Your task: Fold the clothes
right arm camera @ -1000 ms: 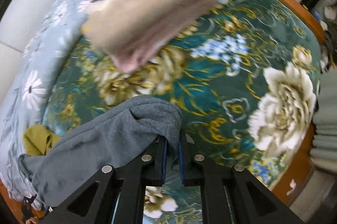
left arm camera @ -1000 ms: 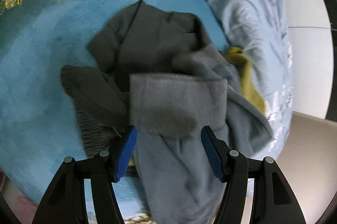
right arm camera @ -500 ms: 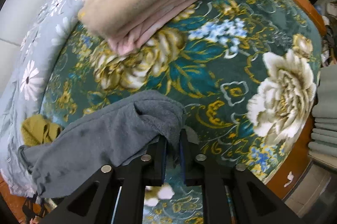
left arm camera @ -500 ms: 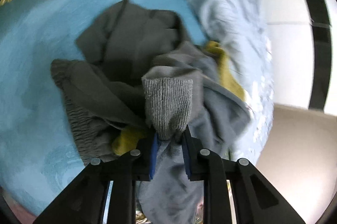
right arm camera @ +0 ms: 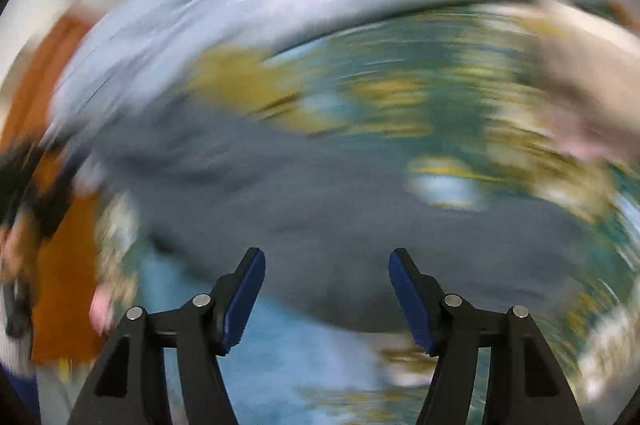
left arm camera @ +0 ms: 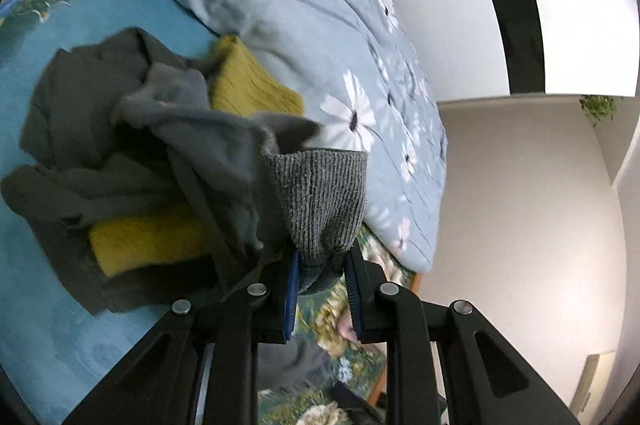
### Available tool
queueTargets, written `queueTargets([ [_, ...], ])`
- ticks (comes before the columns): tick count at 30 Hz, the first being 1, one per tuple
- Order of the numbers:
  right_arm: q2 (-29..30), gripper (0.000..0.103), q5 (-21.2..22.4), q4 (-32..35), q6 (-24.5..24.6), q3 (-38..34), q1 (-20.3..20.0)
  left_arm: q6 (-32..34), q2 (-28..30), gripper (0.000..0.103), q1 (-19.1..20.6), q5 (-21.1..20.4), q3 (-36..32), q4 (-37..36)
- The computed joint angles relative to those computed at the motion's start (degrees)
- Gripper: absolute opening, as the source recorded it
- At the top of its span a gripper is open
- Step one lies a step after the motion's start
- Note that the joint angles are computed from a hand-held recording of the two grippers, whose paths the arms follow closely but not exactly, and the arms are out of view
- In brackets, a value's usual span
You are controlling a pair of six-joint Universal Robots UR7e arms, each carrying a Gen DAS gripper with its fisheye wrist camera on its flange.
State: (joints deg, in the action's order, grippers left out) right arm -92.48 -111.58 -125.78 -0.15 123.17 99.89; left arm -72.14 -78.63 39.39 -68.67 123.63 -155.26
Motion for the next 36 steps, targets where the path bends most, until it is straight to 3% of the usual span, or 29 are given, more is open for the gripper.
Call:
queueTargets([
  [4, 10.3, 0.068, 2.8, -5.5, -1.0, -1.8, 6.2, 0.7, 0.1, 0.022, 0.1, -3.4, -0.5, -0.5],
  [7, 14.5, 0.065, 7.0, -8.6, 2.0, -3.5, 6.9, 1.5, 0.0, 0.022, 1.0, -5.7, 0.0, -2.6],
  [8, 15.1, 0.057, 8.2, -8.9, 3.2, -3.9, 6.4, 1.9, 0.0, 0.022, 1.5, -6.4, 0.0, -2.9],
  [9, 15.6, 0.02, 9.4, -9.2, 4.4, -4.3, 5.9, 2.4, -0.1, 0.023, 1.9, -6.9, 0.0, -2.5],
  [10, 16.1, 0.009, 10.1, -9.2, 5.5, -4.9, 5.4, 2.8, -0.3, 0.026, 2.3, -7.3, 0.0, -1.7],
  [11, 16.2, 0.008, 10.5, -9.2, 6.2, -5.3, 4.5, 3.0, -0.7, 0.026, 2.6, -7.1, 0.2, -0.9],
  [15, 12.5, 0.008, 11.3, -12.7, 9.2, -5.0, -0.6, -0.5, -2.6, 0.055, 4.0, -5.1, 3.2, -2.0],
  [19, 5.9, 0.008, 6.5, -15.8, 11.9, -3.8, -6.7, -5.7, -2.6, 0.055, 6.3, -3.2, 4.9, -1.7],
  [22, 1.5, 0.008, 3.2, -13.9, 11.8, -3.5, -10.5, -7.4, -0.6, 0.059, 7.9, -2.9, 5.3, -5.0],
  [26, -3.1, 0.008, 2.1, -9.3, 11.2, -3.8, -14.9, -8.2, 4.1, 0.065, 10.1, -2.4, 3.6, -7.6],
  [28, -5.2, 0.008, 2.5, -8.0, 11.5, -3.2, -16.7, -7.9, 6.2, 0.059, 10.8, -2.7, 1.7, -5.0],
  [29, -6.0, 0.008, 2.8, -7.6, 11.7, -2.9, -17.3, -7.9, 7.0, 0.05, 11.0, -2.6, 0.8, -3.9],
  [31, -5.9, 0.008, 2.5, -10.0, 14.8, -0.4, -15.4, -8.3, 8.0, 0.019, 10.8, -1.4, -0.6, -2.0],
  [32, -6.3, 0.008, 2.7, -10.2, 15.3, 0.1, -15.0, -8.7, 8.0, 0.01, 10.5, -0.2, -1.1, -1.0],
  [36, -6.9, 0.008, 3.6, -9.9, 13.8, -0.4, -13.7, -5.3, 6.0, 0.006, 5.2, 6.8, -3.2, 4.4],
])
